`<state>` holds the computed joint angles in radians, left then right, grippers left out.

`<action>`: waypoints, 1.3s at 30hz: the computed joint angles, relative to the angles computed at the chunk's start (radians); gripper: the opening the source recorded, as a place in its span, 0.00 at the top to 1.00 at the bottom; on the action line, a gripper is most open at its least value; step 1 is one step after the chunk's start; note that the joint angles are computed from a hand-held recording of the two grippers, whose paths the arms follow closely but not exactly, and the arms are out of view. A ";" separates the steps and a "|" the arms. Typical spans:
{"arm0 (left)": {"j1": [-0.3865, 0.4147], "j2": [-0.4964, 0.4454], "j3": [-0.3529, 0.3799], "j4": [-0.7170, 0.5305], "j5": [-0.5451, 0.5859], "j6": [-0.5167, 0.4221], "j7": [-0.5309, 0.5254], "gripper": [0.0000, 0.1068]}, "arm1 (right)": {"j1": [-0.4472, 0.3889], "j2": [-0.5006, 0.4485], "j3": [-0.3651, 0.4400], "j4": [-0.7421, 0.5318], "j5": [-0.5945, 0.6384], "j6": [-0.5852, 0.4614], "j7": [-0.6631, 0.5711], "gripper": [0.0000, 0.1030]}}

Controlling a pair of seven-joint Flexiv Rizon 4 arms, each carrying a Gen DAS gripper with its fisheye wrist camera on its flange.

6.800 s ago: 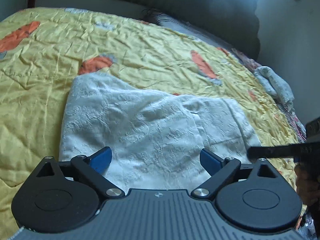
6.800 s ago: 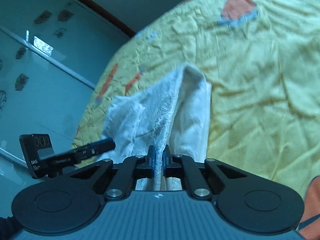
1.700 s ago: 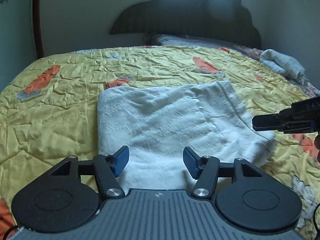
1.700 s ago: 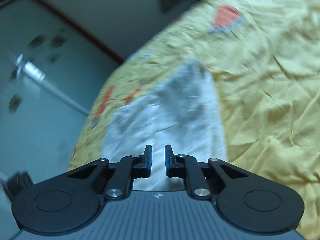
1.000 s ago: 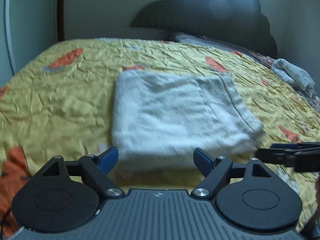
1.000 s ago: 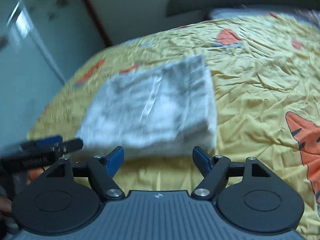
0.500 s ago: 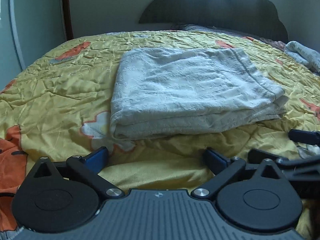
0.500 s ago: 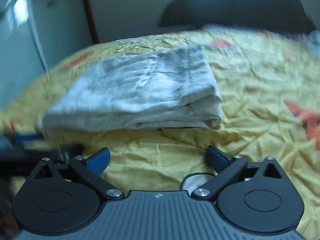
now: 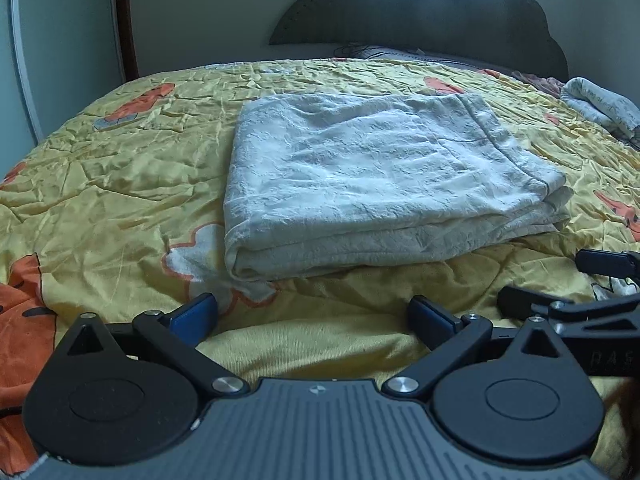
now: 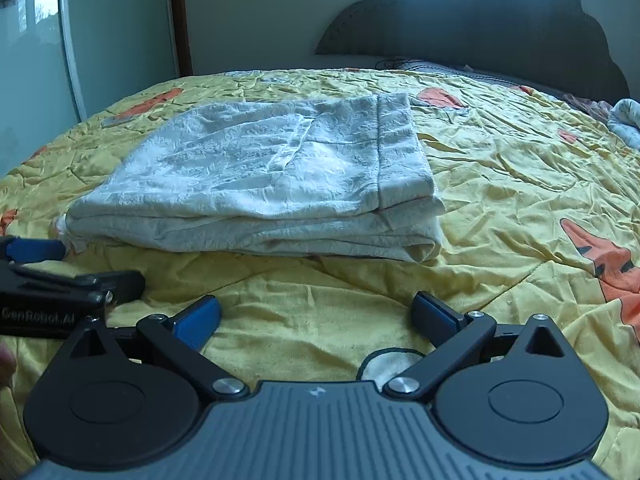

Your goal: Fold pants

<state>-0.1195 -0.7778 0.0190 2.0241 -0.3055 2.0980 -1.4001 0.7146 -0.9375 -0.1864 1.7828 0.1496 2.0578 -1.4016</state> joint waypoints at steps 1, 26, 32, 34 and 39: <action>0.008 0.000 -0.006 0.004 0.011 0.008 -0.003 0.04 | 0.009 -0.001 -0.009 -0.002 0.022 0.000 0.011 0.00; -0.044 -0.014 0.024 0.005 -0.062 0.039 0.009 0.04 | 0.099 -0.028 -0.105 -0.010 0.104 -0.012 0.031 0.00; -0.040 -0.014 0.019 0.006 -0.063 0.042 0.012 0.04 | 0.097 -0.028 -0.104 -0.010 0.102 -0.012 0.031 0.00; -0.040 -0.013 0.018 0.006 -0.064 0.040 0.012 0.04 | 0.097 -0.028 -0.104 -0.010 0.102 -0.012 0.030 0.00; -0.053 -0.013 0.025 0.004 -0.081 0.035 0.015 0.04 | 0.099 -0.028 -0.105 -0.010 0.103 -0.012 0.031 0.00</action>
<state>-0.1722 -0.7907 0.0435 2.0284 -0.3864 2.1330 -1.3854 0.8133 -0.9656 -0.2914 1.7729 0.2528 2.0454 -1.3706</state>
